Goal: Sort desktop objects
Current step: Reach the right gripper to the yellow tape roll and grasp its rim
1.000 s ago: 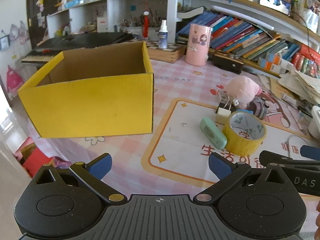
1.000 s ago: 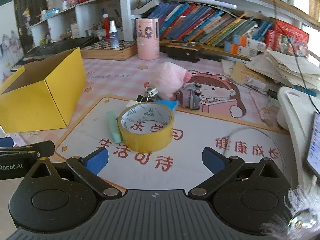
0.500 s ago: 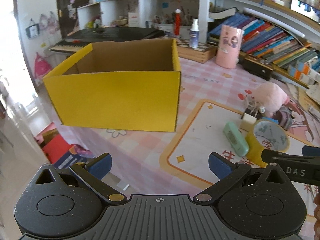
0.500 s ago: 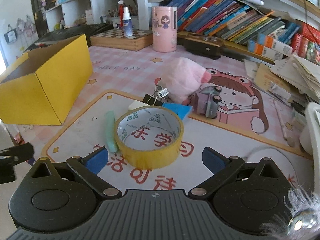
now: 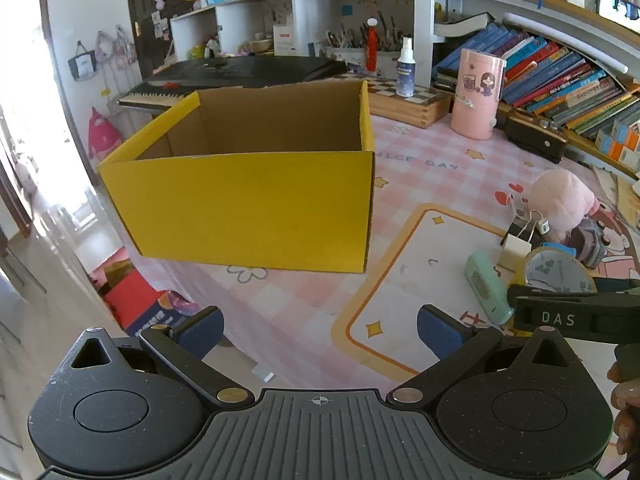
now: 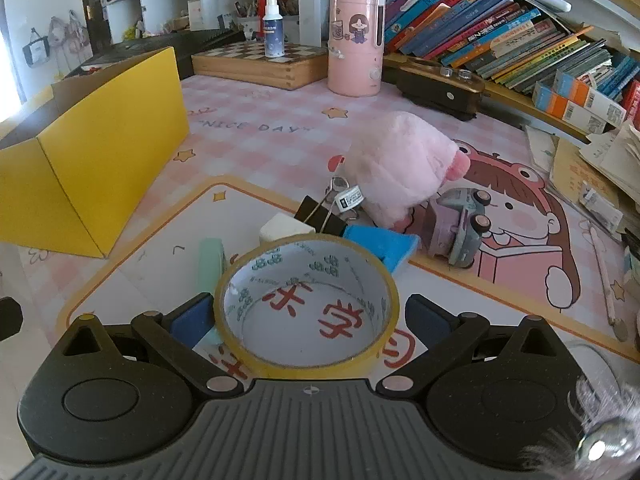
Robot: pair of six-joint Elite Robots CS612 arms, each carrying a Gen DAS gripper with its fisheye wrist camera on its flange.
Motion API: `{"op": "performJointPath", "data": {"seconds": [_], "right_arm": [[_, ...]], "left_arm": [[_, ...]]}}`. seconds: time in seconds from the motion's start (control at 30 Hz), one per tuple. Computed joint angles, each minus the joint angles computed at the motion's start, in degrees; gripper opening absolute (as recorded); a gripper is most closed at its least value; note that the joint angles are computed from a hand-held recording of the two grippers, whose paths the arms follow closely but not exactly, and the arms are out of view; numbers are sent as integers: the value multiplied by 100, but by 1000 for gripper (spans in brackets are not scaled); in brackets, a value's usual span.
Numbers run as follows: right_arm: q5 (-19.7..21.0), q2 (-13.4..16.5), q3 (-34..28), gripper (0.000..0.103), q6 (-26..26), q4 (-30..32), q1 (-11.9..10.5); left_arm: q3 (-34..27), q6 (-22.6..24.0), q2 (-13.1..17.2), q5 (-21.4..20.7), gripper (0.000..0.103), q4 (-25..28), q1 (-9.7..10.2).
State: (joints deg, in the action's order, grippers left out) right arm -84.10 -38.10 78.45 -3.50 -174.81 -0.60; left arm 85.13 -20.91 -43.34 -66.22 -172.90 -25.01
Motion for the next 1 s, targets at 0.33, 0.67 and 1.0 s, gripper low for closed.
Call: {"op": "performJointPath", "data": {"seconds": [0.33,0.67,1.0], "right_arm": [[284,-25,-6,93,-55,100,-50],[135,3,17,103,-98,19,17],[-93,-4,59,103,-100,-136,62]], "left_arm": [[-136,124,71,-103,103,5,-19],[-20,-25,2,30,103,-12,-14],[85,-30,-56,134,103,-80,-12]]}}
